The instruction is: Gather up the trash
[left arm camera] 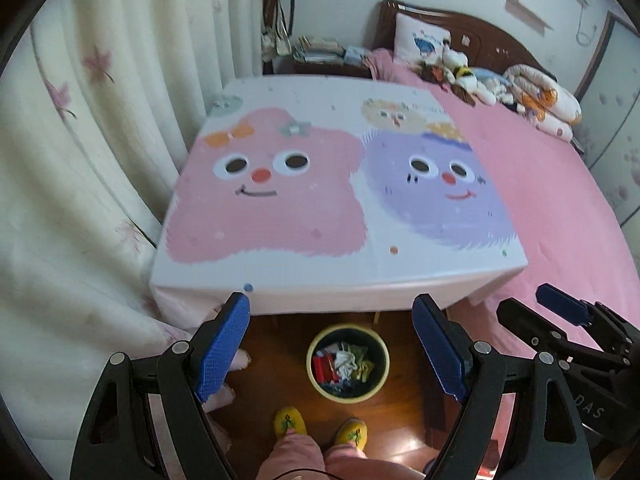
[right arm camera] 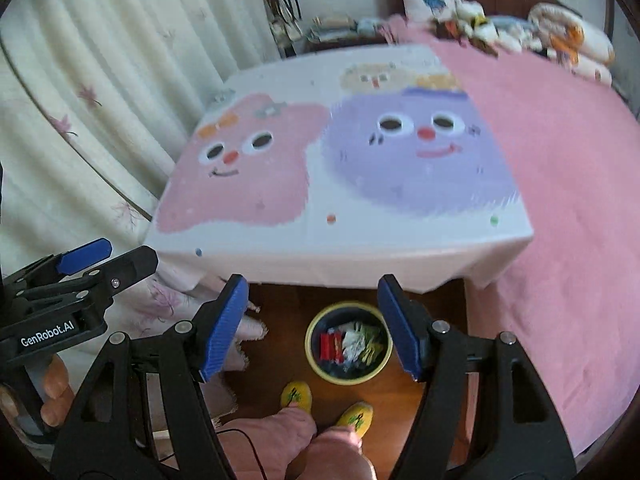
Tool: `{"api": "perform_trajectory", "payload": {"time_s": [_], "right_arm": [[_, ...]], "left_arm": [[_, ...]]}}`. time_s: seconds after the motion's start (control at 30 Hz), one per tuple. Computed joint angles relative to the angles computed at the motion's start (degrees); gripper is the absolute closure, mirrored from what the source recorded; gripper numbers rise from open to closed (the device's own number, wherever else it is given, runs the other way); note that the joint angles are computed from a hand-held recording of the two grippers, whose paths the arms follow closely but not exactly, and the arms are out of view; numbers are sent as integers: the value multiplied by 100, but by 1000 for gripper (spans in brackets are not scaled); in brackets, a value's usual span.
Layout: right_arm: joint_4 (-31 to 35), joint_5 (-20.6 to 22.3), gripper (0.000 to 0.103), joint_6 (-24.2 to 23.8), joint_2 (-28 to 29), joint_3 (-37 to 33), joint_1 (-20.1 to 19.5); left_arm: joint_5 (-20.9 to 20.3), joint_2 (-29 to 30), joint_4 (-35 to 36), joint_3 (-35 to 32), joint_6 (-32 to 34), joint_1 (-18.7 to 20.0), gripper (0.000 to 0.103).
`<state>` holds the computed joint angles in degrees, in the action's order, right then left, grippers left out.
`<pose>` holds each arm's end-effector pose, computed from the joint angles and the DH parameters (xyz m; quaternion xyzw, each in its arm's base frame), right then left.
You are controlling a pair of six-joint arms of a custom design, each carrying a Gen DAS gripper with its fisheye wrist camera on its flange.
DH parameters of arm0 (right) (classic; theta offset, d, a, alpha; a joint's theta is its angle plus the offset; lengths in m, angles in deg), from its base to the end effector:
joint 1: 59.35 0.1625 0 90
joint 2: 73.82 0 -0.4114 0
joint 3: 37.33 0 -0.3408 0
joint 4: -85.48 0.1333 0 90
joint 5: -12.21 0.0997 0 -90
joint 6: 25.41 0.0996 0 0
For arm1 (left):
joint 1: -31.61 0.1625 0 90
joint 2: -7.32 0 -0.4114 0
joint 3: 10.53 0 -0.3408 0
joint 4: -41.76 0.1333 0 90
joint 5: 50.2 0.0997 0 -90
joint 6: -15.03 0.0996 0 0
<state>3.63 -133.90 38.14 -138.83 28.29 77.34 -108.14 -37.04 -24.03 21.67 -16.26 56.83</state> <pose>0.4747 -0.3779 0.4617 -0.0935 -0.8757 0.3462 0.3235 -0.5604 -0.4697 0.4186 0.3031 0.9069 -0.1367 0.2586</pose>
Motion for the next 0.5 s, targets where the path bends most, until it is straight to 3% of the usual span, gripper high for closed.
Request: {"api": "perform_trajectory", "payload": {"time_s": [0.23, 0.5], "right_arm": [[896, -448, 38, 229, 497, -1079, 311], [1002, -675, 38, 185, 597, -1264, 386]], "left_arm": [[457, 153, 308, -510, -168, -246, 18], [779, 28, -128, -43, -337, -329, 18]]}}
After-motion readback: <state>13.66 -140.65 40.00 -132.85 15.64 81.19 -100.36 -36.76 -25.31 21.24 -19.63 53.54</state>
